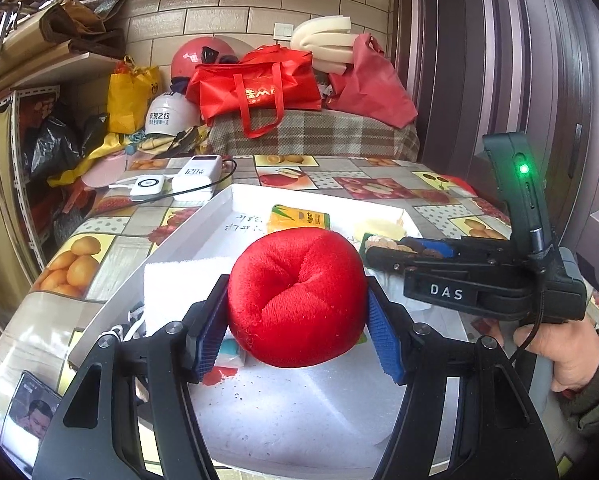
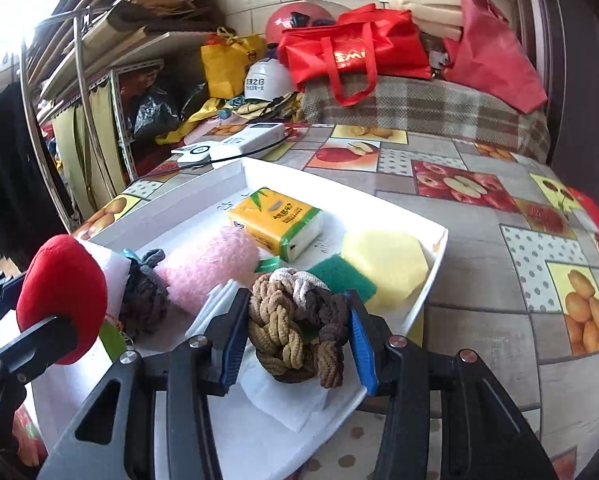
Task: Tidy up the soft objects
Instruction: 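Release the red apple into the box with left tool while right tool releases rope knot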
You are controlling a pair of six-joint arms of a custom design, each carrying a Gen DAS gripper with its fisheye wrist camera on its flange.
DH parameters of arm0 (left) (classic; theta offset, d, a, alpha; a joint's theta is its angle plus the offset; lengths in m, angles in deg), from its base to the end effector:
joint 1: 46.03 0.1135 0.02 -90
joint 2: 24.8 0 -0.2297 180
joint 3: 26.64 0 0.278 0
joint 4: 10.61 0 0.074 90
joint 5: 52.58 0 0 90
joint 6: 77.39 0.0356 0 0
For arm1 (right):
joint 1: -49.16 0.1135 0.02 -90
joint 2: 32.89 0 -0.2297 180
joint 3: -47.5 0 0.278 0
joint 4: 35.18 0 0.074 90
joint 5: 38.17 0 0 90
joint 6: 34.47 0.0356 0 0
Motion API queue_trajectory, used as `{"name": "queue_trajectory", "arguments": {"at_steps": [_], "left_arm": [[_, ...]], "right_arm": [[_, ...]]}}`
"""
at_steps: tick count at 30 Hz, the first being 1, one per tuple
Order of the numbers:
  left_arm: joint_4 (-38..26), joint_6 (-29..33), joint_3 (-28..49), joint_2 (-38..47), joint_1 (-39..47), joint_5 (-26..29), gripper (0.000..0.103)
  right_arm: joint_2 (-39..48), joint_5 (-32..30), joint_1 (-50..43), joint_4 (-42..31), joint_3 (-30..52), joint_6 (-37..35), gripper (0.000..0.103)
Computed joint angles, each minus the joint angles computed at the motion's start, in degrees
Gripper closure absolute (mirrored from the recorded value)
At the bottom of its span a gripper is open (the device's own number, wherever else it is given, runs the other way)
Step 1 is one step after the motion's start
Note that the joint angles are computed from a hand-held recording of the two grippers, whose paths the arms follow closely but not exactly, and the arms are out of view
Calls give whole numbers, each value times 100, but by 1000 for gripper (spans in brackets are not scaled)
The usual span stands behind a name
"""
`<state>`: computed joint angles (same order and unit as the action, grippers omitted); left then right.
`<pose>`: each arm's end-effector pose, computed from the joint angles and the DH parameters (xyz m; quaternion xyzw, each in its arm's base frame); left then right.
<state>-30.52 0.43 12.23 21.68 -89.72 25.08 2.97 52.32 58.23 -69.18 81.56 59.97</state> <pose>0.1743 -0.1560 0.1930 0.1772 0.8332 -0.1604 0.4986 0.1981 0.0313 0.1752 -0.0340 0.8896 0.0498 0.4528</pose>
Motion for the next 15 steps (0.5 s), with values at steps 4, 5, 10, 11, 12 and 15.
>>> {"name": "queue_trajectory", "arguments": {"at_steps": [4,5,10,11,12,15], "left_arm": [[63,100,398,711,-62,-361,38],[74,107,473,855,-64,-432,38],[10,-57,580,1068,12,-644,35],[-5,-121,566,1050,34,-708,33],[-17,-175,563,1049,61,-759,28],[-31,-303,537,1008,87,-887,17]], "right_arm": [[-450,-94,-43,-91,-168,20,56],[-537,-19,39,-95,-199,-10,56],[-1055,546,584,-79,-371,-243,56],[-1064,607,644,-39,-381,-275,56],[-1099,696,713,-34,-396,-300,54],[-1158,824,797,-1,-428,-350,25]]}}
